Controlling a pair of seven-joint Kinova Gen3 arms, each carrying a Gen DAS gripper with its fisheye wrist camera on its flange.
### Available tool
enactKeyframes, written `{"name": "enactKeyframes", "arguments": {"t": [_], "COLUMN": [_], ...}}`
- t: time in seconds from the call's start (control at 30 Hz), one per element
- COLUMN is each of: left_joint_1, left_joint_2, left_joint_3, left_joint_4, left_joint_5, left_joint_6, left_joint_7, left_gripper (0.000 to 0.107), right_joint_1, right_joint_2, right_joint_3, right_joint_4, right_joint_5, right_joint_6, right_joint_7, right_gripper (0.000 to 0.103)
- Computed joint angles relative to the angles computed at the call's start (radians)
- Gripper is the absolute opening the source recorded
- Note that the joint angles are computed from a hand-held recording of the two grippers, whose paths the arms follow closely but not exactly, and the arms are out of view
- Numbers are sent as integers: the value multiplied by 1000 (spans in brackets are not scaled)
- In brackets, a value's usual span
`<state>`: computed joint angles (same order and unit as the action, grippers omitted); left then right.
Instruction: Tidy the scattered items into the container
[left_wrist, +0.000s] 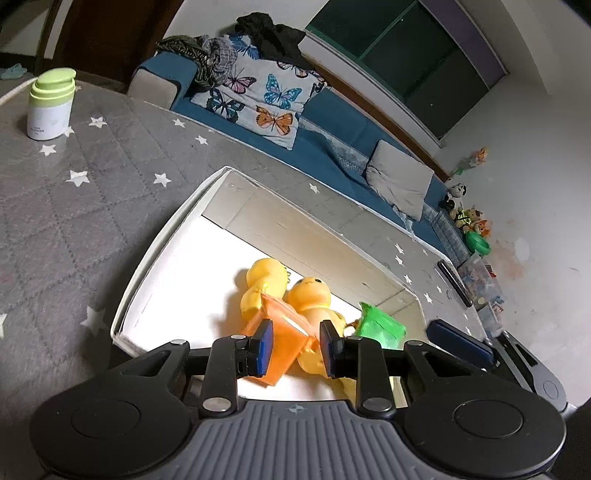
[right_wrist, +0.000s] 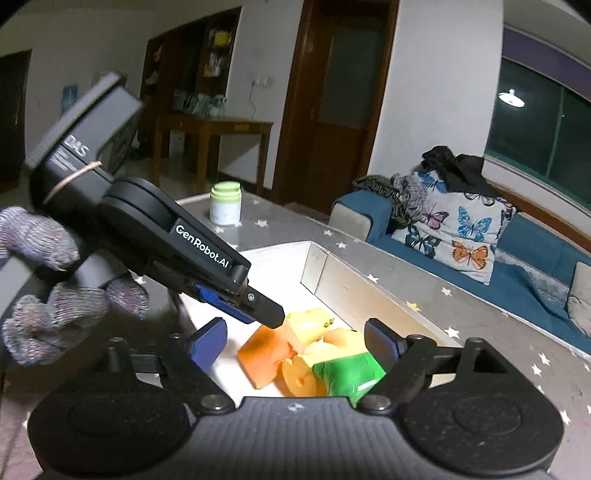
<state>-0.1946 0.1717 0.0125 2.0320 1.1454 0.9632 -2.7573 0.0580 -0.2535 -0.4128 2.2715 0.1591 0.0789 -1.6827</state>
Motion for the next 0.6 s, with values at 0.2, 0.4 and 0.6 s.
{"name": "enactKeyframes", "arguments": {"t": [0.2,0.4,0.6], "left_joint_1": [1,22,75], "left_joint_2": [-106,-237,-352], "left_joint_3": [-26,-72,-84], "left_joint_4": [92,208,289], "left_joint_5": [3,-5,-88], "left_joint_6": [-14,-51,-153], "left_joint_7": [-69,-155,-102], "left_gripper": [30,33,34], "right_joint_1": [11,67,51], "right_joint_2": [-100,-198,-263], "right_joint_3": [-8,-79,-84], "right_joint_4": [83,144,185], "right_joint_5": [-62,-114,-145], "right_joint_6": [-29,0,40], "right_joint_7": [-30,-71,-126], "right_gripper": [96,98,103]}}
